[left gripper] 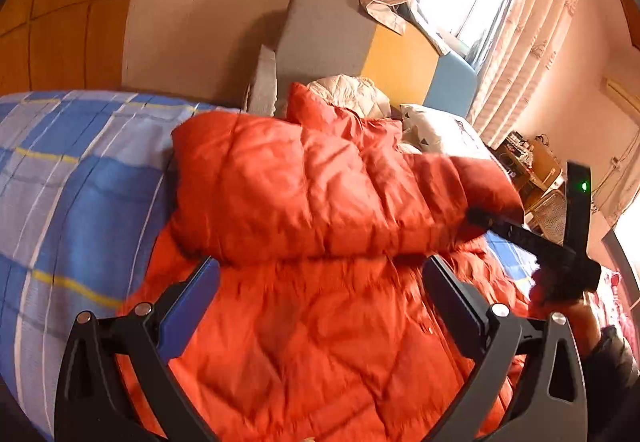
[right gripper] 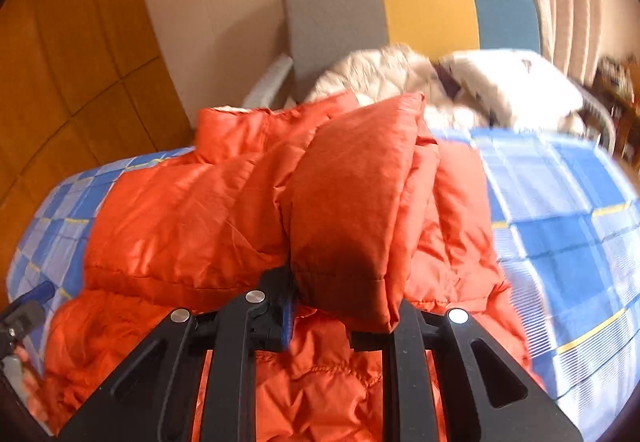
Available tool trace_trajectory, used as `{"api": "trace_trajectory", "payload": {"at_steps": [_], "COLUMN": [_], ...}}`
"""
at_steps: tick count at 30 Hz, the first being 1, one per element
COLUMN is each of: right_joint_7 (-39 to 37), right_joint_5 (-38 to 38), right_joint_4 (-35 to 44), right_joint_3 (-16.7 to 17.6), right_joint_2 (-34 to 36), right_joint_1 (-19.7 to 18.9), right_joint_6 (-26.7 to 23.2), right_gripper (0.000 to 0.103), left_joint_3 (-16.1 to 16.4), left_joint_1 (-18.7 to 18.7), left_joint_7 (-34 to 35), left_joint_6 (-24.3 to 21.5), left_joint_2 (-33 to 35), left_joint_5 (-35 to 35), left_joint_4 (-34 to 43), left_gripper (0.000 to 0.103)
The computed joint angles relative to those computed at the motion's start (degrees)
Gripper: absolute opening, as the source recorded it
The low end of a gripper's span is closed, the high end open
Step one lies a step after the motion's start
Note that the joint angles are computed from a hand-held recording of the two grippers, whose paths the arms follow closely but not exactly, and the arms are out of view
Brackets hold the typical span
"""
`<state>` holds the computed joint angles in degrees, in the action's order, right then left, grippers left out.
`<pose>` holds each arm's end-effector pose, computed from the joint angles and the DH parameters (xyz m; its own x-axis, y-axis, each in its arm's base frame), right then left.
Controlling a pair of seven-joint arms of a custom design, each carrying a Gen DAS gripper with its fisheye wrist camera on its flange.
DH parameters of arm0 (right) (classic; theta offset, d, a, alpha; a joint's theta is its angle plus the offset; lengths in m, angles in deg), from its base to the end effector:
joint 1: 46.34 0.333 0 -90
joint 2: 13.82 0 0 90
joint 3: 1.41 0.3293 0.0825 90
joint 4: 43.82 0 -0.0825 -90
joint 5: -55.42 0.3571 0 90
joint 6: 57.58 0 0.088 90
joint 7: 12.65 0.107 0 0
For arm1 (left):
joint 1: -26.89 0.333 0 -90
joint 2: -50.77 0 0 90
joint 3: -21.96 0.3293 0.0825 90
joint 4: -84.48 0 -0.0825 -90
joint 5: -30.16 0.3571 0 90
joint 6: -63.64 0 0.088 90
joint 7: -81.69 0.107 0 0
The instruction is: Fold large clothes
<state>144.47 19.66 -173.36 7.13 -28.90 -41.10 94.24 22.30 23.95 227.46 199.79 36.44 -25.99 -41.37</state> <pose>0.4674 0.1375 0.5612 -0.3735 -0.9099 -0.1806 -0.6147 0.3885 -0.6864 0.4863 -0.0307 0.5620 -0.5196 -0.7852 0.3369 -0.6910 0.1542 -0.7062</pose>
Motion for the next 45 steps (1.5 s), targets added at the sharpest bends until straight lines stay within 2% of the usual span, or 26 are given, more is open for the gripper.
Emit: {"api": "trace_trajectory", "payload": {"at_steps": [4,7,8,9,12,15,18,21,22,24,26,28,31,33,37,45], "right_joint_7": [2.2,4.5,4.1,4.3,4.1,3.2,-0.6,-1.8,-1.8,-0.6,3.9,7.9,9.4,8.7,6.5,1.3], "right_joint_5": [6.5,8.9,10.2,9.5,7.4,6.3,9.8,11.6,11.5,10.4,4.7,-1.6,-6.5,-8.1,-9.6,-8.4], "right_joint_4": [-5.0,-8.2,-8.8,-8.6,-6.8,-3.6,-1.5,-1.7,-1.8,-2.5,-2.8,-2.5,-1.9,-0.7,3.2,10.2], "right_joint_3": [-2.5,-1.9,-2.0,-1.0,0.5,0.3,-2.1,-3.6,-3.7,-3.4,-1.1,1.2,2.3,1.9,0.6,-3.1], "right_joint_2": [-1.5,-2.6,-2.7,-2.6,-1.5,1.1,4.2,5.1,4.9,3.5,1.1,-0.9,-2.3,-1.6,1.9,9.2], "right_joint_1": [-0.2,-2.4,-2.6,-4.0,-6.2,-6.4,-3.8,-2.3,-2.1,-2.2,-3.8,-4.9,-3.9,-3.0,-1.2,2.1], "right_joint_6": [8.1,12.5,13.3,12.6,11.3,9.8,6.3,6.6,6.4,5.3,1.4,-3.0,-7.2,-7.7,-8.2,-10.7], "right_gripper": [0.048,0.049,0.045,0.032,0.022,0.022,0.022,0.024,0.028,0.052,0.06,0.06,0.06,0.06,0.06,0.06], "left_joint_3": [-2.1,-3.0,-3.5,-3.9,-5.1,-6.1,-7.1,-7.9,-8.2,-8.4,-8.6,-8.5,-7.9,-7.3,-6.2,-6.9], "left_joint_1": [-0.5,-0.6,-0.6,-0.6,-0.4,0.0,0.4,0.8,1.0,1.3,1.5,1.2,0.3,-0.6,-1.9,-2.1], "left_joint_7": [-1.4,-2.9,-3.4,-3.9,-7.6,-13.2,-21.0,-24.9,-25.0,-24.8,-22.8,-20.1,-15.6,-11.4,-8.5,-7.9], "left_joint_6": [3.8,4.9,6.1,7.0,9.5,11.3,13.0,14.0,14.7,15.3,16.8,18.4,20.0,20.4,19.2,18.4], "left_joint_2": [3.6,5.9,6.7,7.4,10.3,13.6,17.1,18.3,18.0,17.1,15.7,14.2,12.2,10.8,9.6,12.9], "left_joint_5": [2.6,3.9,4.7,5.5,9.7,15.7,23.6,27.9,27.9,27.1,24.4,22.3,18.3,14.1,10.3,11.9], "left_joint_4": [2.9,4.8,5.3,5.6,7.3,9.2,11.1,11.1,10.7,9.9,8.4,6.9,5.3,4.5,5.0,8.8], "left_gripper": [0.101,0.101,0.101,0.101,0.1,0.1,0.101,0.101,0.101,0.101,0.1,0.1,0.1,0.101,0.101,0.101]}}
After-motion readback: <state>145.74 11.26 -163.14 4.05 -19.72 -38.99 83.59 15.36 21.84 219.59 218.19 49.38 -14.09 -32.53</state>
